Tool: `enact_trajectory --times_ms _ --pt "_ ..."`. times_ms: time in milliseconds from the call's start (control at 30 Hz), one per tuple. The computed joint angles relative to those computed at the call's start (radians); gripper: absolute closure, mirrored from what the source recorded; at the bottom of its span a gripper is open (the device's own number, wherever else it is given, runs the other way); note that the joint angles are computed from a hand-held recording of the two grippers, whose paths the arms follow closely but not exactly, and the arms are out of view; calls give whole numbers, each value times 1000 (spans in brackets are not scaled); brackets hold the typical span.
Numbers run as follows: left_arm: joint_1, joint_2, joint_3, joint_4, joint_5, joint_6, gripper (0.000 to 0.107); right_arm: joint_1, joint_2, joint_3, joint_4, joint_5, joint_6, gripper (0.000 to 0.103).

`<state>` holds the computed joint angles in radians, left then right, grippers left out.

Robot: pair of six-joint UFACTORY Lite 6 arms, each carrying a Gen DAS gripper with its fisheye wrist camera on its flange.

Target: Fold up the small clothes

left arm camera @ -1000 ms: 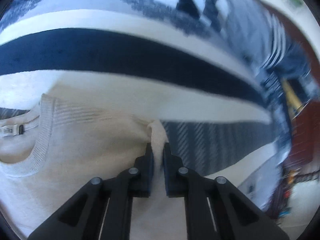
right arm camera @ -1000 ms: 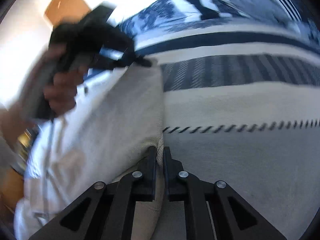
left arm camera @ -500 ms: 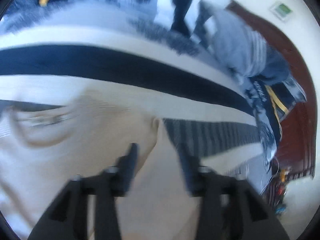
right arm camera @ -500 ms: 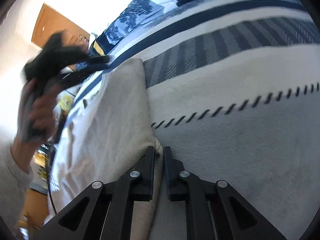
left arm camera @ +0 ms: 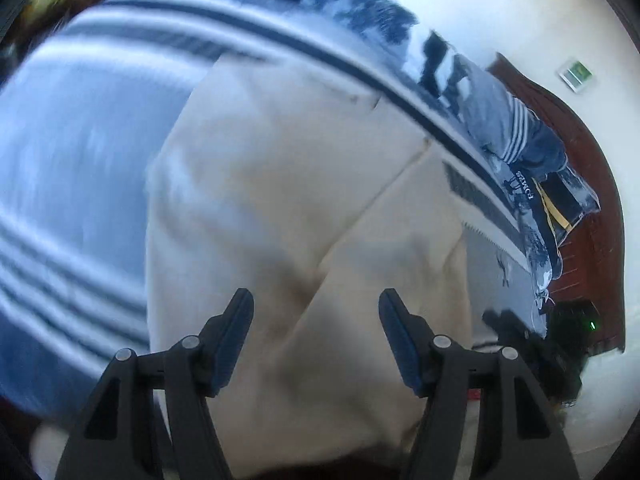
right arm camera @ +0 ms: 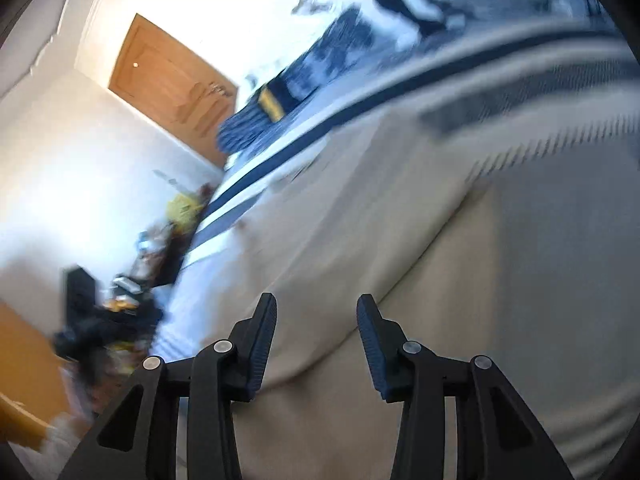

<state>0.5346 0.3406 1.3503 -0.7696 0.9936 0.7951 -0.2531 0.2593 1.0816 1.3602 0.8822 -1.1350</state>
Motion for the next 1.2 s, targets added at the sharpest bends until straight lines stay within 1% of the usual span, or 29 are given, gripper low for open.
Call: enact_trajectory --times_ms 67,100,167,233,300,367,400,433,467,500,533,567,600,633,667,700,767,800,867,900,933,967,1000,1033,1067,1100,1133,1167,1200 --pt "40 -30 -131 -41 -35 83 43 86 -123 -176 51 -13 -3 57" --pt "39 -21 -153 -51 -50 97 43 140 -175 -243 70 -39 7 57" --pt "47 22 -154 -91 -32 122 43 272 -239 -329 100 -112 42 57" --pt "35 75 -117 -124 0 146 43 403 -226 -326 89 -196 111 57" --pt "14 110 -101 -160 -10 192 43 481 -194 -295 81 -245 144 57" --pt "13 152 -107 -197 -37 243 43 552 -136 -237 65 -291 213 50" --pt "14 188 -90 -197 -25 225 44 575 -101 -209 68 -299 233 42" --pt "18 238 -62 -196 8 204 51 606 -48 -164 57 -320 271 39" --pt "23 257 -54 -199 22 208 63 634 -33 -157 49 -353 301 39" --pt "24 260 -51 -193 21 214 68 652 0 -132 31 -382 330 39" --pt "39 269 -40 -200 51 218 78 662 37 -94 -7 -407 369 47" --pt "59 284 -23 -217 103 221 92 673 69 -61 -39 -441 406 55" --pt "84 297 -3 -235 165 230 100 670 88 -41 -41 -443 417 73" --pt "104 288 -2 -244 191 240 103 664 114 -19 -33 -419 428 96" --pt "122 276 1 -250 218 245 104 666 120 -4 -21 -397 443 98" --pt "157 257 0 -262 274 263 104 668 103 -14 24 -373 416 98" --pt "210 212 -14 -280 331 292 104 710 12 -60 72 -398 364 98" --pt "230 196 -17 -279 342 296 104 730 -38 -85 91 -404 348 98" --pt "235 181 -24 -246 301 288 103 750 -95 -127 194 -386 279 98" --pt "214 174 -35 -207 232 265 103 753 -99 -140 219 -373 276 96" --pt "174 167 -48 -158 128 210 96 754 -63 -131 202 -361 315 96" --pt "146 163 -66 -116 55 175 90 757 -11 -110 195 -353 338 95" --pt "115 160 -87 -72 -10 151 90 755 52 -81 157 -342 378 91" --pt "96 150 -105 -46 -41 135 90 756 95 -75 116 -350 416 87" --pt "88 130 -123 -40 -56 141 90 755 96 -107 116 -379 424 87" --pt "86 85 -160 -58 -67 180 89 745 62 -155 157 -384 390 87" --pt "88 40 -195 -77 -73 213 81 727 2 -223 219 -368 315 73" --pt "91 8 -220 -91 -74 235 68 716 -59 -276 238 -371 278 63" --pt "96 -39 -257 -109 -75 259 62 709 -137 -328 215 -398 283 44"
